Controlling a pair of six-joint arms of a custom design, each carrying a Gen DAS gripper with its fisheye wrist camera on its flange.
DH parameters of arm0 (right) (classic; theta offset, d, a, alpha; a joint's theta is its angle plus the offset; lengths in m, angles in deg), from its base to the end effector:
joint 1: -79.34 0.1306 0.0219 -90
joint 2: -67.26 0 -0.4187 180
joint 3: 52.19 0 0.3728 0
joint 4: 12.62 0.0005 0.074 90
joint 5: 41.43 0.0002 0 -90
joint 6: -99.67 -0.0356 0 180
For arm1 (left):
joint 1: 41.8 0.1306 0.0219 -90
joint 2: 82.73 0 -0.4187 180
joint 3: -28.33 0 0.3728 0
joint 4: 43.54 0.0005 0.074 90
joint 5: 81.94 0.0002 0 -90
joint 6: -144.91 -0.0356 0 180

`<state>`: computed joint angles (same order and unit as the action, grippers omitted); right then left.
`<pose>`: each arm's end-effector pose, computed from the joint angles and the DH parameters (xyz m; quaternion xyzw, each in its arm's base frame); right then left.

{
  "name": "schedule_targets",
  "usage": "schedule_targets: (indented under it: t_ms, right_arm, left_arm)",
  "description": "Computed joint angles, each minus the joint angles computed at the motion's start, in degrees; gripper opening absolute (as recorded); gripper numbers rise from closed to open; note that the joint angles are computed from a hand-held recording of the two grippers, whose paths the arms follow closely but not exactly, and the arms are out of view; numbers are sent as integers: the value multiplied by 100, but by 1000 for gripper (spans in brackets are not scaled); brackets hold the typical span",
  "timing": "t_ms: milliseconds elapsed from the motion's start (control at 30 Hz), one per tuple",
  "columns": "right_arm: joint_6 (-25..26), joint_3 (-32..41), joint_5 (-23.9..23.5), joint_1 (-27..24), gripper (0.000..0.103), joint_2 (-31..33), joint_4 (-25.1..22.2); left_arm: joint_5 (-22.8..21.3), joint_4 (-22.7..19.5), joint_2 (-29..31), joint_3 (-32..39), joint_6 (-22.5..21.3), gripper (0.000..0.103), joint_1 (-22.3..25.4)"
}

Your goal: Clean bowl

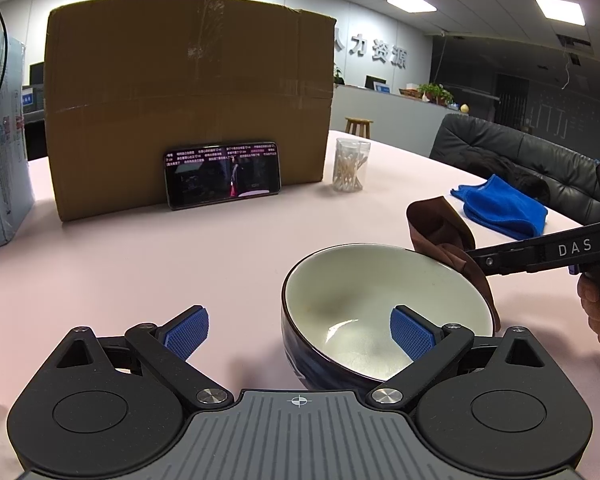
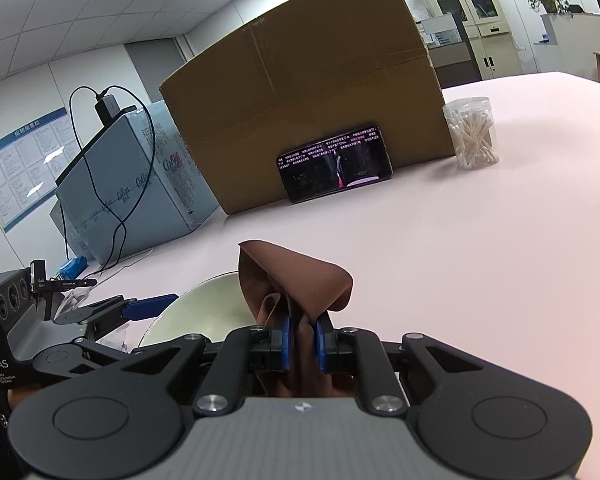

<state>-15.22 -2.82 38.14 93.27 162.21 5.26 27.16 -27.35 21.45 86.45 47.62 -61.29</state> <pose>0.4017 0.1058 0.2306 0.0346 0.8529 0.2446 0.4600 0.4450 -0.1704 0.2143 0.2785 0.8110 -0.1953 0.4760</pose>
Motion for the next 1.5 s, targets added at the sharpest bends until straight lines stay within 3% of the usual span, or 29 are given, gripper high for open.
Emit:
schedule_targets:
  t_ms: [400, 600, 867, 1067, 1500]
  right_arm:
    - [-8, -265, -53, 33, 16, -273, 247]
    - [114, -66, -96, 35, 16, -110, 299]
    - [-166, 1, -208, -57, 17, 79, 520]
    - [-267, 186, -41, -67, 18, 232, 445]
    - [-410, 196, -141, -95, 17, 308, 160]
  left_arm:
    - [36, -10, -25, -23, -38, 99, 58]
    - [56, -16, -33, -30, -55, 99, 86]
    - [32, 1, -16, -18, -55, 99, 59]
    - [9, -10, -11, -1, -43, 99, 33]
    - [-24, -7, -6, 12, -34, 99, -2]
